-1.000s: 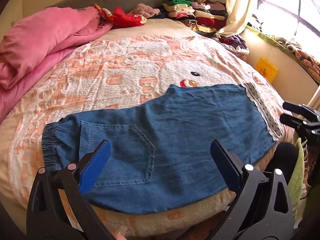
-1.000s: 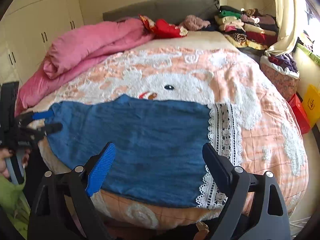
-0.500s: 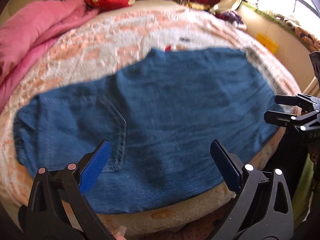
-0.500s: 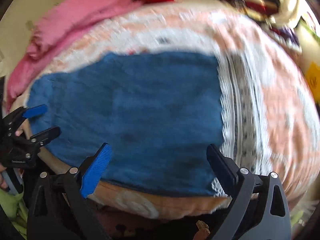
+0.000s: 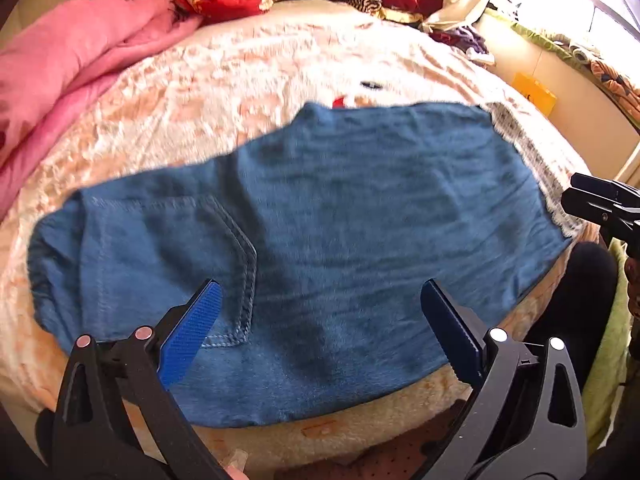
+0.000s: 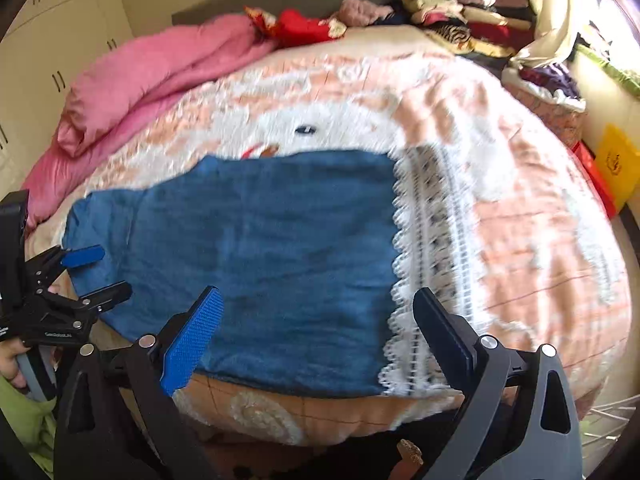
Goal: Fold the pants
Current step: 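Raise both tools and move them toward the lace-trimmed leg end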
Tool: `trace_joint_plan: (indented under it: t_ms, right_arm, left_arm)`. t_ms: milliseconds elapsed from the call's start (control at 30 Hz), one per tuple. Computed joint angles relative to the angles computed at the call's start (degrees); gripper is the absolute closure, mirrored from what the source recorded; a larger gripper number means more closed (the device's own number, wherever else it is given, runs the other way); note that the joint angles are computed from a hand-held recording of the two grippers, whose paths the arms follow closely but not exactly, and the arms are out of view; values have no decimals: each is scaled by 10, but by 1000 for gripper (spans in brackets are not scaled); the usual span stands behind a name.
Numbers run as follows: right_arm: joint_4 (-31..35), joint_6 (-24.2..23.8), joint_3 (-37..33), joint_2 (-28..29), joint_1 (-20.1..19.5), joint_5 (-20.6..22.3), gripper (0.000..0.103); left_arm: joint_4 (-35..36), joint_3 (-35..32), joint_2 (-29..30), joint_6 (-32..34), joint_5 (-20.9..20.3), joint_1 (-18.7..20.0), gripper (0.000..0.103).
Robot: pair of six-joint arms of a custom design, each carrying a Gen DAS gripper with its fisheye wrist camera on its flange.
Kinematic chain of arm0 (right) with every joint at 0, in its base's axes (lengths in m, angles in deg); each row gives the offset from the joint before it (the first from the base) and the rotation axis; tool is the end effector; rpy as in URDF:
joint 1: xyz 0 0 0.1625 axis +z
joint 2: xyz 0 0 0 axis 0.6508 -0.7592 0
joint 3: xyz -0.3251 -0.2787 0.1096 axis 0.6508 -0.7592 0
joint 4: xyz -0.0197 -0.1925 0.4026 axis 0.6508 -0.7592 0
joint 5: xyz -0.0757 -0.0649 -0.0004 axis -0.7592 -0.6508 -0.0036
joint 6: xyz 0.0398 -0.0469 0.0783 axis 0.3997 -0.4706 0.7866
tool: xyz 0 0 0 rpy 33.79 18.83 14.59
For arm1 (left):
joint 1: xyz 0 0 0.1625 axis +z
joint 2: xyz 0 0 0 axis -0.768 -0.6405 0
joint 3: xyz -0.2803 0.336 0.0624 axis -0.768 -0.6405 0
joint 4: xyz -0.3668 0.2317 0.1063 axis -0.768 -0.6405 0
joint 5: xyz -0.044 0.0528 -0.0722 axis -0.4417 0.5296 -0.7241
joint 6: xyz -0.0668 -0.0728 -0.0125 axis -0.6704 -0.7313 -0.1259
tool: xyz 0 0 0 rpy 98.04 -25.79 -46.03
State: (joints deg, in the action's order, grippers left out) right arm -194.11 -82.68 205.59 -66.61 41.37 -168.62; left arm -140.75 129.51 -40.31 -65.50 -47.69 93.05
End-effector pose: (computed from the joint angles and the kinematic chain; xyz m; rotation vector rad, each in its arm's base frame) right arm 0.0377 -0.3668 0.2337 0.0482 -2.2826 0.9794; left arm -0.2489 -0.4847 0.0065 1.0975 2.3926 -0.3877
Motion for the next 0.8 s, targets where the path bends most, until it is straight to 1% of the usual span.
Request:
trace_joint_plan:
  t_ms: [100, 133, 267, 433, 533, 800]
  right_arm:
    - [-25, -3, 7, -15, 4, -7, 8]
    - [-31, -4, 9, -19, 4, -7, 5]
    - [-59, -6, 26, -51, 4, -5, 5]
    - [-77, -11, 44, -99, -1, -1, 5]
    - [-84, -14, 52, -128, -4, -4, 5]
    - [-108, -15, 67, -162, 5, -30, 5]
  left_arm:
    - [0, -1, -10, 2, -1, -11, 10]
    - [-2, -1, -13, 5, -2, -15, 10]
    - [-3, -12, -16, 16, -3, -32, 10]
    - [-6, -36, -17, 28, -27, -50, 10]
    - [-4, -55, -9, 33, -29, -59, 10]
    - [-16, -96, 21, 63, -36, -88, 10]
